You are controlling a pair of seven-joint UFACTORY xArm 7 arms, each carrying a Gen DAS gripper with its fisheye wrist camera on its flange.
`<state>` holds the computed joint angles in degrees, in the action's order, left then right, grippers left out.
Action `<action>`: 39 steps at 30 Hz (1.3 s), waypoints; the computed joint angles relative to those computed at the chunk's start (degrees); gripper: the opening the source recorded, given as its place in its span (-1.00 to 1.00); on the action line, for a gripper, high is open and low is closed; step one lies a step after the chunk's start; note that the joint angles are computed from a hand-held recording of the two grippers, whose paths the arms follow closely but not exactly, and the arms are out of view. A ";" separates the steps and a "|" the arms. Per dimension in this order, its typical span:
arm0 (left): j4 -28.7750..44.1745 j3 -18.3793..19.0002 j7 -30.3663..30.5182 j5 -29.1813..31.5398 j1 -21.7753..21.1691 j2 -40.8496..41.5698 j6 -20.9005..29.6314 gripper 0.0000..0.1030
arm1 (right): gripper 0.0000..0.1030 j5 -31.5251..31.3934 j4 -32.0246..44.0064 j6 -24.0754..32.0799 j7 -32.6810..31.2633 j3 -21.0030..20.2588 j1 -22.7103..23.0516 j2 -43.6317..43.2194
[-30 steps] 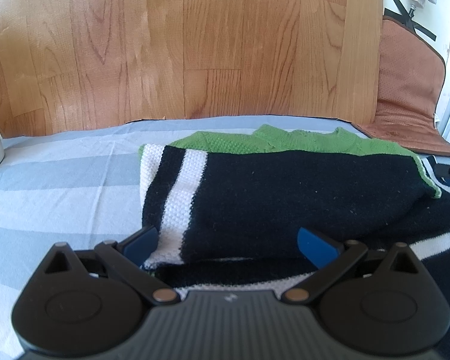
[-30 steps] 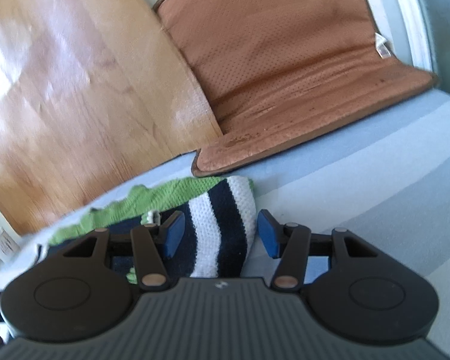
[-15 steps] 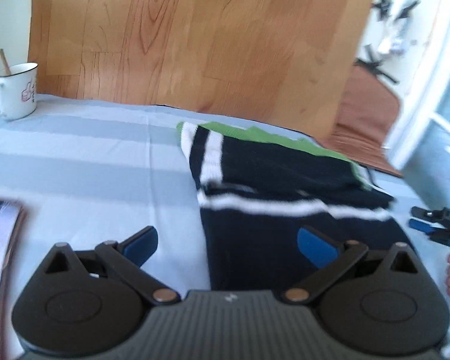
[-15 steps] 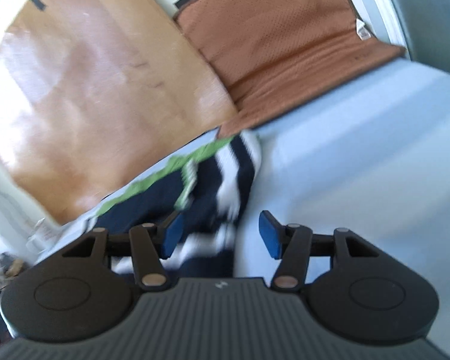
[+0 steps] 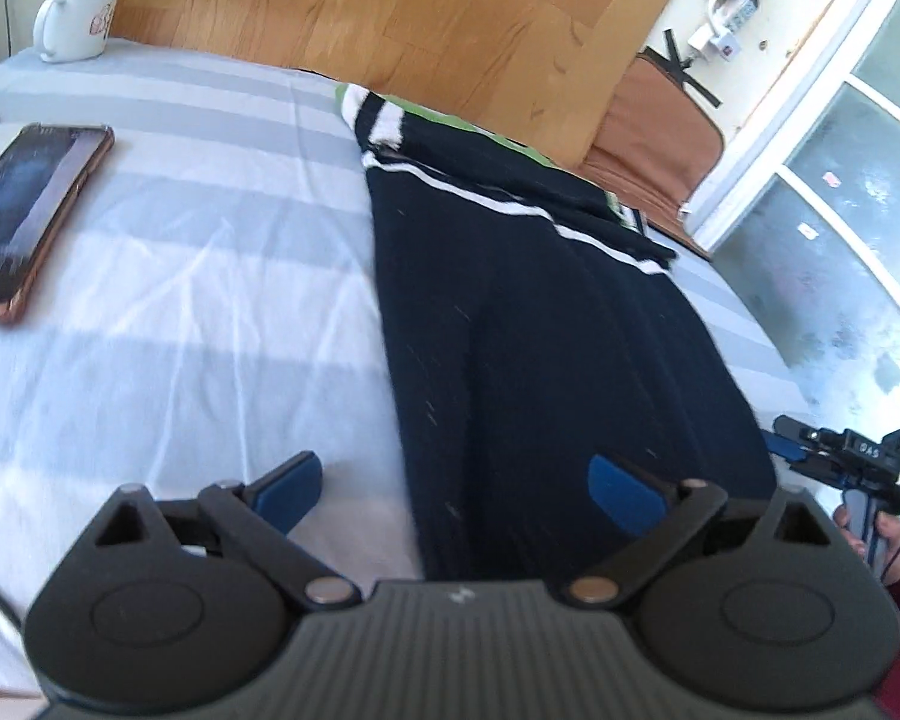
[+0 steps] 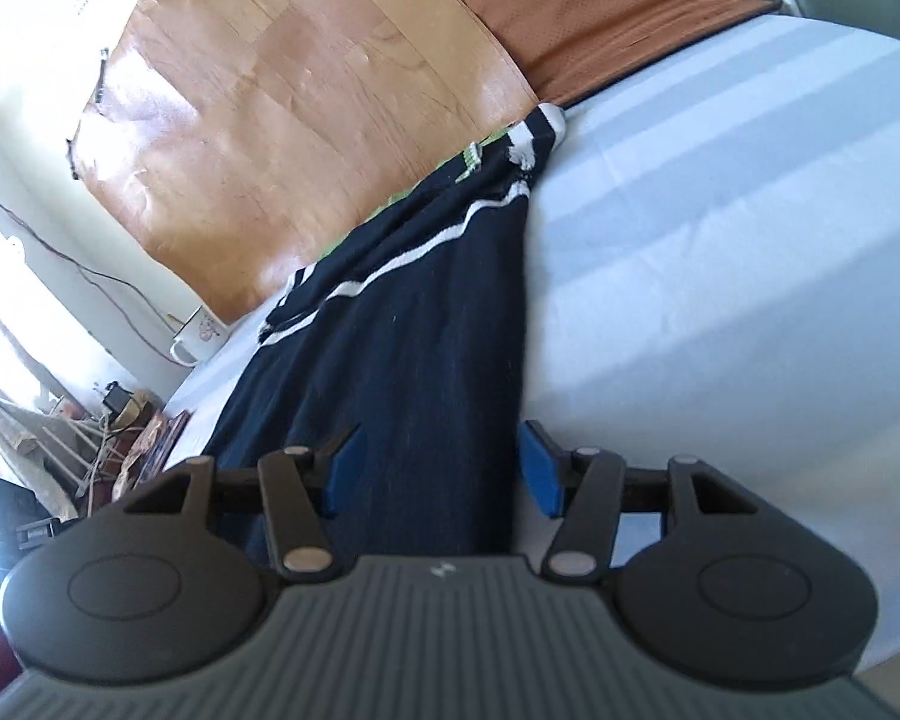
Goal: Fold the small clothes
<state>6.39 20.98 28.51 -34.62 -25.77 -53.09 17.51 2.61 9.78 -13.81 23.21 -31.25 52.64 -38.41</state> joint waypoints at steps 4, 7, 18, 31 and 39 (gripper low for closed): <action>-2.14 -3.77 -3.47 0.92 2.41 -3.29 2.74 0.88 | 0.15 1.22 -2.99 2.99 0.43 4.84 -4.79 -4.56; -3.20 -5.52 -5.91 2.27 4.04 -5.96 5.09 0.88 | 0.15 2.64 -6.07 4.69 0.13 7.28 -7.42 -9.47; -4.01 -7.55 -13.54 4.83 8.40 -10.11 14.28 0.86 | 0.15 7.13 -13.14 5.05 -3.42 5.13 -6.68 -17.16; -0.06 -1.65 -11.73 -4.71 8.03 -0.02 18.48 -0.79 | -0.77 6.17 -10.57 5.71 -12.94 -9.40 5.28 -18.06; 3.29 0.23 -1.57 -14.68 3.71 -2.22 14.29 -0.82 | -0.77 8.47 -6.83 1.08 -21.92 -12.49 9.20 -24.83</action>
<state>9.68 21.21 26.93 -49.30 -22.06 -55.31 31.80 11.08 2.95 -12.72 1.29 -43.74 61.84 -63.24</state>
